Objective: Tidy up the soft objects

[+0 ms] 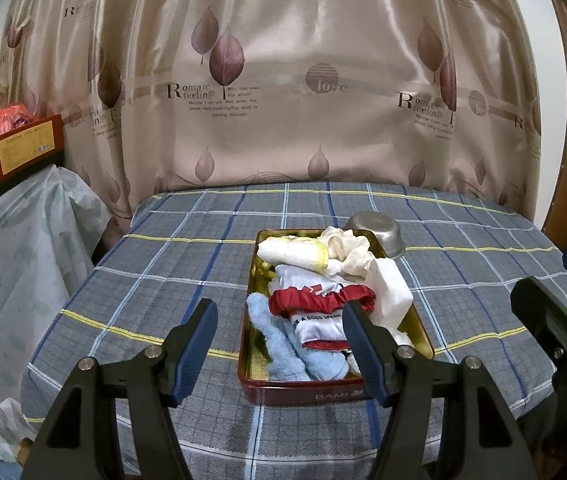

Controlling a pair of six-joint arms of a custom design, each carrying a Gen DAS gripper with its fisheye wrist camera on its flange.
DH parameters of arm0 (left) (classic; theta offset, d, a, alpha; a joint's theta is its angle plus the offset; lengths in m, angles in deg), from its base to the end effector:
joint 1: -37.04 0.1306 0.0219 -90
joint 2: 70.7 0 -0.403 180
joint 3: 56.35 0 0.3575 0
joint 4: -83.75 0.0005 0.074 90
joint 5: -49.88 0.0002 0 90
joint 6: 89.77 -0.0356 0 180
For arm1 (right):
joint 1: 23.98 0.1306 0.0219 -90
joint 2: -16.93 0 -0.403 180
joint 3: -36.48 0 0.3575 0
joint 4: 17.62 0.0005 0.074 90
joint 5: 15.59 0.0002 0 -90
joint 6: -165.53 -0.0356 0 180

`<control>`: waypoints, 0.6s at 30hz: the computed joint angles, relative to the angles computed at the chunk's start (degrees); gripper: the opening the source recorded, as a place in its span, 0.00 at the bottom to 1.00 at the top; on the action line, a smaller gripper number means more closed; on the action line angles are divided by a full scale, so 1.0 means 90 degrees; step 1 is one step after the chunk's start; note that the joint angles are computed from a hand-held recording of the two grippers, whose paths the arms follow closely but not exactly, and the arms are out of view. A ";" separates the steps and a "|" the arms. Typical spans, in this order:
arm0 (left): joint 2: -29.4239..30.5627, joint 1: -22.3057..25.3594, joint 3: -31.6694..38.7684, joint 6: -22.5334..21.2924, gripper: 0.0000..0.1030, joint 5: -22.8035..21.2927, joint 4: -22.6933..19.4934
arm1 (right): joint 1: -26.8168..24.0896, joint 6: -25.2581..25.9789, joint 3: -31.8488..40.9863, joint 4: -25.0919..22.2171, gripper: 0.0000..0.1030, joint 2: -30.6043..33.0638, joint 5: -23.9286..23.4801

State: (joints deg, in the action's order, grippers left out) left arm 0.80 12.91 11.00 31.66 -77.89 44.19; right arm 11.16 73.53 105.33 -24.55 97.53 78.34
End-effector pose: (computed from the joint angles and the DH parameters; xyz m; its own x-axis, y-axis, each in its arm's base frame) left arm 0.3047 -0.1131 0.4162 -0.4959 -0.2295 -0.8375 -0.3979 0.9173 -0.0158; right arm 0.3368 0.2335 0.4201 -0.2799 -0.1545 -0.9475 -0.5117 0.8591 0.0111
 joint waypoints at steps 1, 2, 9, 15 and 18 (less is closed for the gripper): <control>0.0008 0.0014 0.0005 0.0006 0.65 0.0028 -0.0001 | 0.0000 0.0001 0.0000 -0.0008 0.99 -0.0002 -0.0014; 0.0006 0.0017 0.0002 0.0015 0.65 0.0034 0.0003 | -0.0006 0.0006 0.0003 -0.0015 0.99 -0.0002 -0.0034; 0.0005 0.0035 -0.0008 -0.0027 0.65 0.0053 0.0007 | 0.0015 0.0013 -0.0026 0.0010 0.99 -0.0008 -0.0012; 0.0016 0.0042 -0.0004 -0.0009 0.65 0.0045 -0.0012 | 0.0014 0.0006 -0.0040 0.0023 0.99 -0.0017 -0.0031; 0.0030 0.0033 -0.0003 -0.0001 0.65 0.0052 -0.0006 | 0.0017 0.0021 -0.0032 0.0015 0.99 -0.0012 -0.0023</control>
